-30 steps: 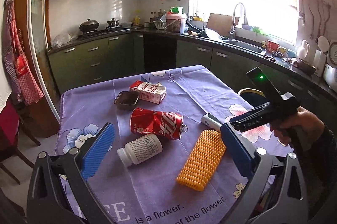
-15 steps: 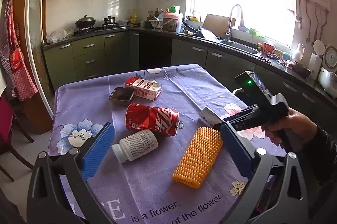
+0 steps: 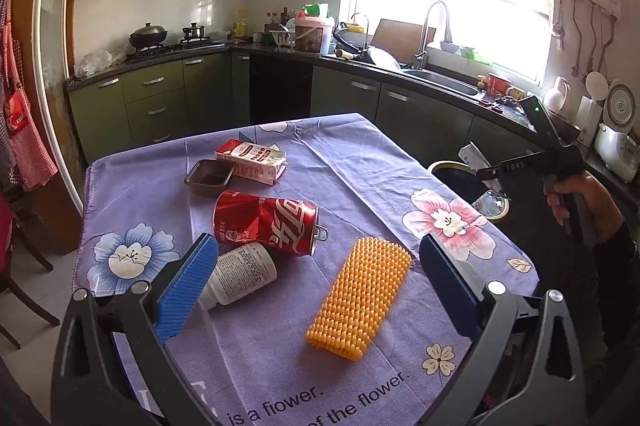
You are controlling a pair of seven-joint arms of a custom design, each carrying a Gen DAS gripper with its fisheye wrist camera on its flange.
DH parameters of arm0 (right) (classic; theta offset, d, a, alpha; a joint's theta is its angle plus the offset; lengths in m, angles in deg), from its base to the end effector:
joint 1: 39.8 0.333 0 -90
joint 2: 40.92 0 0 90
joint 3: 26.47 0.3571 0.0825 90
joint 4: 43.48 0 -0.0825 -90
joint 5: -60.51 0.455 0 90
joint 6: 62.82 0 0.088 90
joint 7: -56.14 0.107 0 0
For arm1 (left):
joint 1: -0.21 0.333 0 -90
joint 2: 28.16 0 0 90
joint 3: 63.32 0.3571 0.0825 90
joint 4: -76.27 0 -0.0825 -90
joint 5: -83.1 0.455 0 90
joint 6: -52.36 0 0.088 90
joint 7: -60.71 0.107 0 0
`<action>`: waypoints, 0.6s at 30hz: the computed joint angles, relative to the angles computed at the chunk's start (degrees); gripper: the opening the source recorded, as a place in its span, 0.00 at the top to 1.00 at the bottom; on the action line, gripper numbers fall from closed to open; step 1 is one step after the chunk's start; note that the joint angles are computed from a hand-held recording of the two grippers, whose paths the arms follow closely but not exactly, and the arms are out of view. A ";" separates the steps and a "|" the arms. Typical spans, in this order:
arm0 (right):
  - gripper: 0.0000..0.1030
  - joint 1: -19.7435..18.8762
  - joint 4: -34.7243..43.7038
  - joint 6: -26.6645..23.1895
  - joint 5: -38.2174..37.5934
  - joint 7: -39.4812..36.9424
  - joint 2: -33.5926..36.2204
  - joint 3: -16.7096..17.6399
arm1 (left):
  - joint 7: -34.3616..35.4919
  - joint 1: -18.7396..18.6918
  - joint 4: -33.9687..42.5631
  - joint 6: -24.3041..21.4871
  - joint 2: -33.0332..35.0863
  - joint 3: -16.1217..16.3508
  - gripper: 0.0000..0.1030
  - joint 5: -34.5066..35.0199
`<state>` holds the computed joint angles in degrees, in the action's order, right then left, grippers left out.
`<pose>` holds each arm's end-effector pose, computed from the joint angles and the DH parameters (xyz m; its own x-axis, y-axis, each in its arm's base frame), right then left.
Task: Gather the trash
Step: 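Carry the tube over the bin and open the right gripper, then grasp the orange foam net with the left gripper and lift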
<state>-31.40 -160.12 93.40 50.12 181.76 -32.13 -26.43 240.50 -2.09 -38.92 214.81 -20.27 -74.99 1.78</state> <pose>0.6763 0.1071 0.4294 -0.2744 -0.9462 -0.1716 -0.8084 0.3236 -0.4917 0.6621 -0.1079 0.4330 -0.5453 -0.8351 0.0723 -0.4930 0.2497 -0.8334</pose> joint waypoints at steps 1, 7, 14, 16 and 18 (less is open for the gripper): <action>0.72 -0.54 1.13 -1.83 0.17 0.08 1.03 -0.53 | -0.83 -0.07 0.17 -0.10 0.22 0.05 0.07 0.76; 0.49 -3.82 8.16 -5.76 3.10 -0.04 8.73 -2.23 | -3.15 -0.03 0.18 -0.82 0.46 -0.25 0.07 3.80; 0.39 -2.87 0.22 4.78 -2.99 8.47 3.57 -3.31 | -6.57 0.46 0.38 -6.14 0.92 -0.12 0.07 8.38; 0.36 -2.22 -3.89 9.11 -3.48 8.88 0.69 -2.35 | -7.66 0.69 0.82 -8.87 1.47 -0.05 0.07 10.65; 0.35 -1.03 -6.94 11.77 -5.54 10.41 -1.49 -2.20 | -8.04 0.79 1.44 -11.44 2.31 -0.15 0.07 13.26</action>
